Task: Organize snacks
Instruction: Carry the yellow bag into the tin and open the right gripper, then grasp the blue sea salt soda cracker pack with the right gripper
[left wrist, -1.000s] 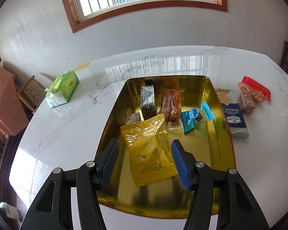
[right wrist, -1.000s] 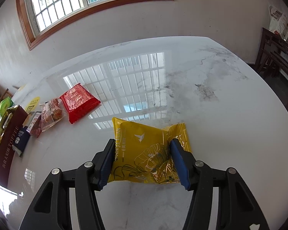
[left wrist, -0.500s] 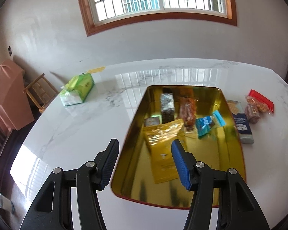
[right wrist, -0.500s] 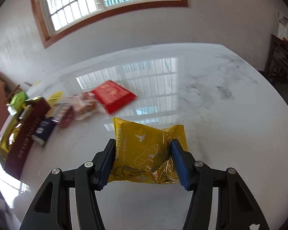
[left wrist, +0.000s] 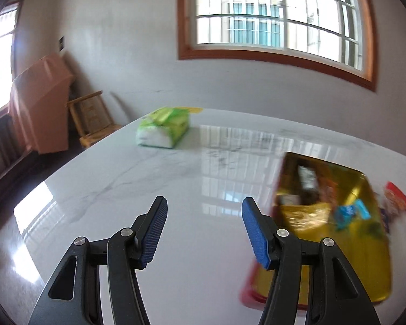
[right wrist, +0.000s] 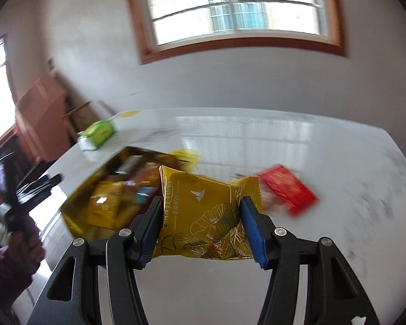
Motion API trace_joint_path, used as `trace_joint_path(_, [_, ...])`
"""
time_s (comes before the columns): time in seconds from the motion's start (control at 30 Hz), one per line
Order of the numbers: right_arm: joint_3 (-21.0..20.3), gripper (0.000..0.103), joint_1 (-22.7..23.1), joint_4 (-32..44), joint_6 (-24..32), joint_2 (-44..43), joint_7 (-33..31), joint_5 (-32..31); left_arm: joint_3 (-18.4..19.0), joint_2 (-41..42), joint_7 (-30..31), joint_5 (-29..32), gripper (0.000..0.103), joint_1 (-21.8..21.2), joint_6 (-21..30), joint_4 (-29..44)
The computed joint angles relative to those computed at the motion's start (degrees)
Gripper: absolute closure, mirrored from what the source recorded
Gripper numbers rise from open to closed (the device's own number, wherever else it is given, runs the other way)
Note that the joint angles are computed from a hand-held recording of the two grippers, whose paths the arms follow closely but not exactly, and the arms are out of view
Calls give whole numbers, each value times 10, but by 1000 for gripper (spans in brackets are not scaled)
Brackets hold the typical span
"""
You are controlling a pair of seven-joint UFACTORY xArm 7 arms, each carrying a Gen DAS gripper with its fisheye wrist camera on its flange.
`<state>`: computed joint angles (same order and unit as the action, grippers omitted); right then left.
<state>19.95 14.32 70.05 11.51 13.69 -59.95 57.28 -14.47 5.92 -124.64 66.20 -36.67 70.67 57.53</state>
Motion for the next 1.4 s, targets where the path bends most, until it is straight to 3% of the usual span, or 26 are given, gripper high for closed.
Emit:
trace_joint_path(0.13, [2,49,42,35,5,36,45,-80,4,4,-7,-2,44,3,28,-11])
trace_joint_path(0.27, [8,49,66,73,11,75,98,-164,10,-3,-32,4,44,14,9,-30])
trace_joint_path(0.47, [-10,49,106,156,45,151,207,-284,7,-5,-57,11,34,17,5,-36])
trace_joint_path(0.63, [-4,49,111,212,69,198,261,-343,7,-21,-77,17,33,30,-29,-57])
trace_joint_path(0.9, [-24,49,137,254,86,236,336,-427,1,-29,-100,24,32,35,-30,-67])
trace_joint_path(1.07, [-23,49,133,262,98,246,360,-449,-1,-29,-105,20,32,36,-26,-66])
trace_joint_path(1.2, [0,42,111,247,89,239,358,-433,-2,-31,-107,19,32,37,-27,-68])
trace_joint_path(1.33, [60,43,44,174,38,193,317,-366,-1,-31,-105,16,31,39,-30,-68])
trace_joint_path(1.4, [97,43,-12,119,10,156,280,-316,-1,-29,-103,14,31,39,-29,-66])
